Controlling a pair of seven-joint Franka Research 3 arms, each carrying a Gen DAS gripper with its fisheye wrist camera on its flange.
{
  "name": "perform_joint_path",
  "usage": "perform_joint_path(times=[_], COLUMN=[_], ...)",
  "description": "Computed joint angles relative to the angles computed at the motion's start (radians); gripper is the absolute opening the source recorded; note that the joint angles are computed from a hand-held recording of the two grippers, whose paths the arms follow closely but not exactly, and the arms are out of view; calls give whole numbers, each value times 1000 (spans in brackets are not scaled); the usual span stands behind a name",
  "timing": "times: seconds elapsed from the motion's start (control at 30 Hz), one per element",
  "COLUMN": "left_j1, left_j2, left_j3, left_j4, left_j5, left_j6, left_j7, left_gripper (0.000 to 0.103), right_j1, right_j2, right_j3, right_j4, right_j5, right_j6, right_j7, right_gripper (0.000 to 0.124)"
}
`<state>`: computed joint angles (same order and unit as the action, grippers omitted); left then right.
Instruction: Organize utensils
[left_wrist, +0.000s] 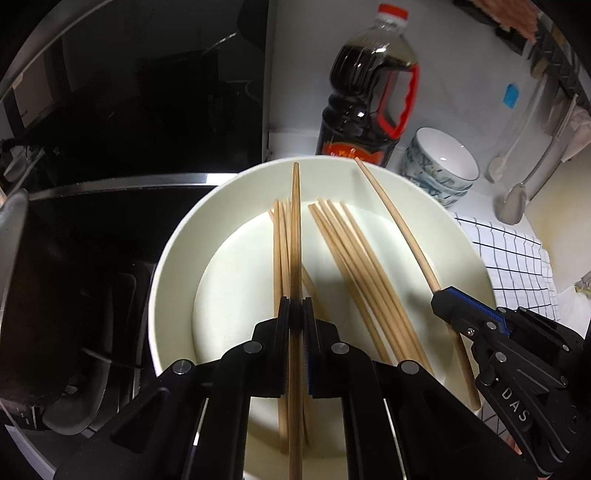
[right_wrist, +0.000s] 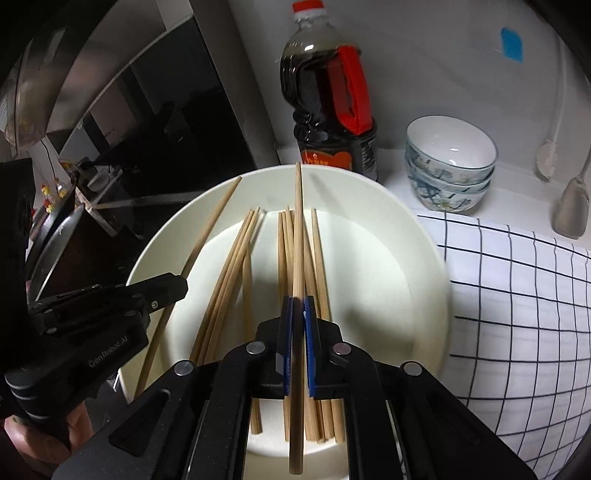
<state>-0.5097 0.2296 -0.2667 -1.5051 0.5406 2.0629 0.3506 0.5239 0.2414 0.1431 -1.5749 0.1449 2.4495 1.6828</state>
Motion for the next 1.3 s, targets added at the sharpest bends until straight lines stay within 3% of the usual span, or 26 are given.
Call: perform_joint_path(times=[0.33,0.4,0.47,0.53,0.6,0.63,0.73,1.07,1.3], left_j1=[11,9,0,-7,-12,-15,-23,-64,-114], left_j2=[-10,-20,-25,-35,-43,-42,-47,-20,19], left_j3=[-1,-2,-3,-5,-11,-14,-22,-38,-35], left_j4=[-18,-23,-16,-16,-10,1,18,124,214], left_j5=[-39,-37,-18,6,12,7,3,-18,26], left_j6=[-36,-48,-77,-97,-126,-148,-187,-311,-398], left_j7=[-45,-65,-95,-123,-140,-146,-170,-192,-176], left_gripper=[11,25,55,69,75,84,93,97,97], right_j1=[-9,-12,-15,-17,-21,-25,-38,-55,-70], right_j2=[71,64,44,23,-7,-20,-61,-153,-173], right_j3=[2,0,-4,-10,-14,-14,-9,-1,-3], right_j4=[98,96,79,62,35,23,-12,-90,-91], right_j5=[31,38,35,23,16,17,32,28,37], right_j6=[-84,-86,-74,-68,-58,-54,-53,-101,-173], right_j7=[-63,-72,-85,-87,-80,-77,-87,-67,-1], right_gripper=[6,8,13,17,28,35,44,64,68])
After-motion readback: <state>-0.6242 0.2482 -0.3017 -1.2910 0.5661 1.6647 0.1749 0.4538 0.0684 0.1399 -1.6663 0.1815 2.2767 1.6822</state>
